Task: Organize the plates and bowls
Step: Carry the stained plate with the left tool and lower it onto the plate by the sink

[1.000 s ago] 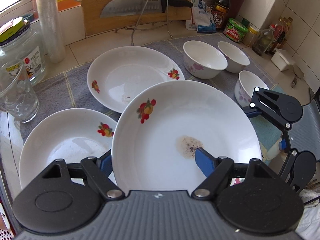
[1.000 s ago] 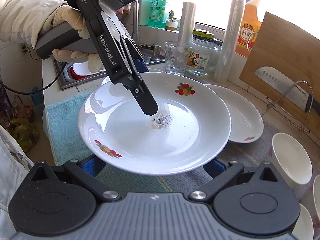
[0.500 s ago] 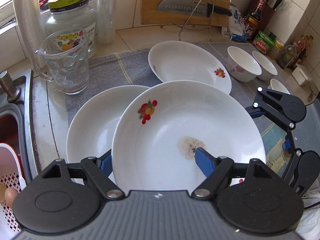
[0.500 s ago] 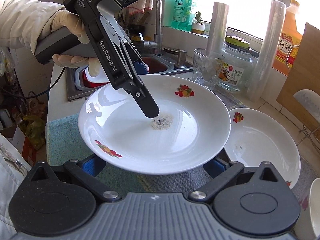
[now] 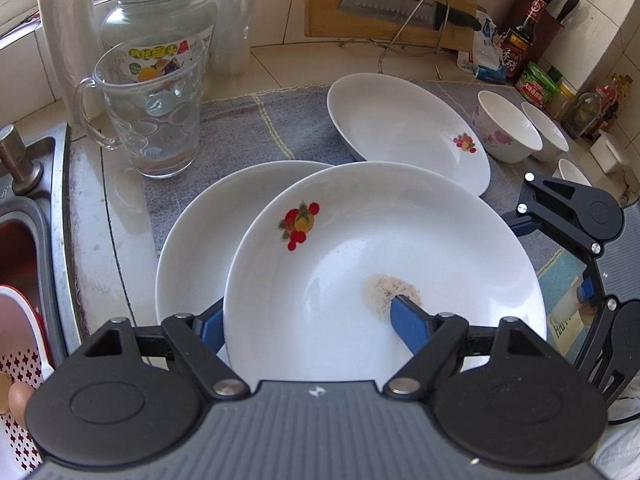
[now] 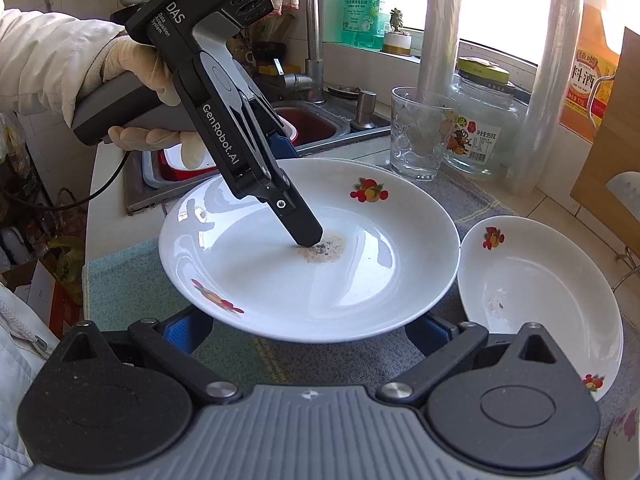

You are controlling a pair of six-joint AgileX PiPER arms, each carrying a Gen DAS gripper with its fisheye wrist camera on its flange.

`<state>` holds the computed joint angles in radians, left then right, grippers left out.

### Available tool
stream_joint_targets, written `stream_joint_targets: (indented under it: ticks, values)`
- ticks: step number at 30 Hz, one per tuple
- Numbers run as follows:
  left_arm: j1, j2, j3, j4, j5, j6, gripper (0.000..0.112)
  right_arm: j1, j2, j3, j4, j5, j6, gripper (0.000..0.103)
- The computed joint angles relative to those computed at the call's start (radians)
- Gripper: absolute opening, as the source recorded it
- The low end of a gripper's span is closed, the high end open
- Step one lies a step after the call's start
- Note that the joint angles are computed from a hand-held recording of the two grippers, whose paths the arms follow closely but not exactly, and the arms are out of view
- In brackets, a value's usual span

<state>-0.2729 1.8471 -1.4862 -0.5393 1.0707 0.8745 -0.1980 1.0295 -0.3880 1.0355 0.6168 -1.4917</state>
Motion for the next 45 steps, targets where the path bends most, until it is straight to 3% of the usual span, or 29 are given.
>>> stream_joint_targets:
  ticks: [26, 33, 36, 45]
  values:
    - [0.001, 0.109, -0.196, 0.056, 0.093, -0.045, 0.082, 0.006, 0.057, -0.020, 0.070, -0.020, -0.006, 0.103]
    - [0.026, 0.106, -0.192, 0.021, 0.086, -0.018, 0.083, 0.086, 0.052, -0.025, 0.003, -0.096, 0.104, 0.103]
    - [0.028, 0.078, -0.154, 0.009, 0.041, 0.004, 0.083, 0.120, 0.032, -0.029, -0.086, -0.120, 0.218, 0.103]
    - [0.044, 0.038, -0.095, -0.043, 0.005, 0.070, 0.085, 0.166, -0.030, -0.030, -0.255, -0.134, 0.429, 0.103]
